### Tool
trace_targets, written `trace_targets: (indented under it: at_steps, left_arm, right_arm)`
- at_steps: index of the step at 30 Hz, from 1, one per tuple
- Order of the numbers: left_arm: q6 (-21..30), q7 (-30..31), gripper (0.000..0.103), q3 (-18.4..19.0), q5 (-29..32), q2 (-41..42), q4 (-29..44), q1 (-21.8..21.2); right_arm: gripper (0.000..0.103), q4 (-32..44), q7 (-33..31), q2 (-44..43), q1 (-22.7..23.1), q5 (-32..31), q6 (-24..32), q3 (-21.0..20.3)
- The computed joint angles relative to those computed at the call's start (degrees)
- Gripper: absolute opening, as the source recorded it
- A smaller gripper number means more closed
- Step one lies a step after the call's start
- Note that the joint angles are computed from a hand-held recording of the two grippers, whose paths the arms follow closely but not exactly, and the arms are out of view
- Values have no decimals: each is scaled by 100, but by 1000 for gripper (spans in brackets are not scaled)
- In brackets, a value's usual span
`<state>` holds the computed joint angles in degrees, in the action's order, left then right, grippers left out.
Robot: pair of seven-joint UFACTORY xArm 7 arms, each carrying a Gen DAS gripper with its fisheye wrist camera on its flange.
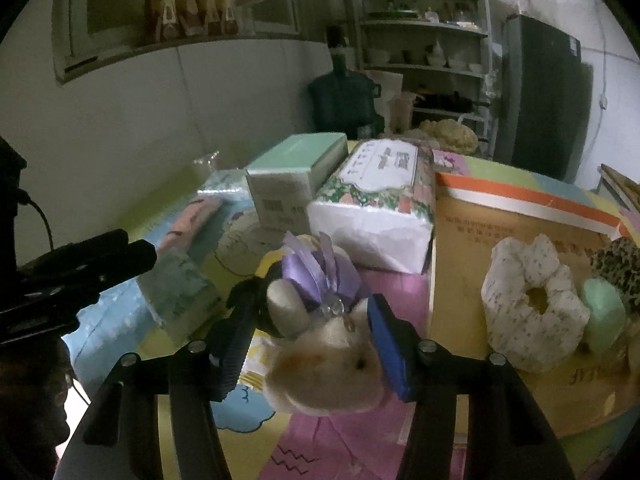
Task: Organize soft objects
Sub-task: 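Grasp the yellow-and-white bag with the left tool while the right tool grasps the white bow bunny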
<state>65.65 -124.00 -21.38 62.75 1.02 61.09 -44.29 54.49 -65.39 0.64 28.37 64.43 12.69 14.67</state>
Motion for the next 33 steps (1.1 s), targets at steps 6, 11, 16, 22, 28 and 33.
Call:
trace_targets:
  at_steps: [6, 11, 16, 22, 28, 33]
  left_arm:
    - [-142, 32, 84, 30, 3, 37, -14, 12]
    - [-373, -42, 84, 73, 10, 13, -104, 55]
    - [-638, -201, 84, 81, -20, -84, -277, 152]
    - [-774, -271, 82, 53, -3, -98, -284, 203]
    - [-1111, 116, 82, 125, 381, 315, 325, 228]
    - [-885, 960, 75, 451, 18, 1191, 1394, -18]
  right_arm:
    - [58, 45, 149, 65, -37, -153, 16, 10]
    - [43, 53, 172, 55, -70, -165, 61, 11]
    - [33, 38, 86, -1, -97, -15, 172, -9]
    - [32, -36, -974, -390, -38, 1306, 282, -145]
    - [32, -183, -1678, -854, -13, 2301, 231, -317]
    - [32, -295, -1918, -1072, -77, 2674, -5, -329]
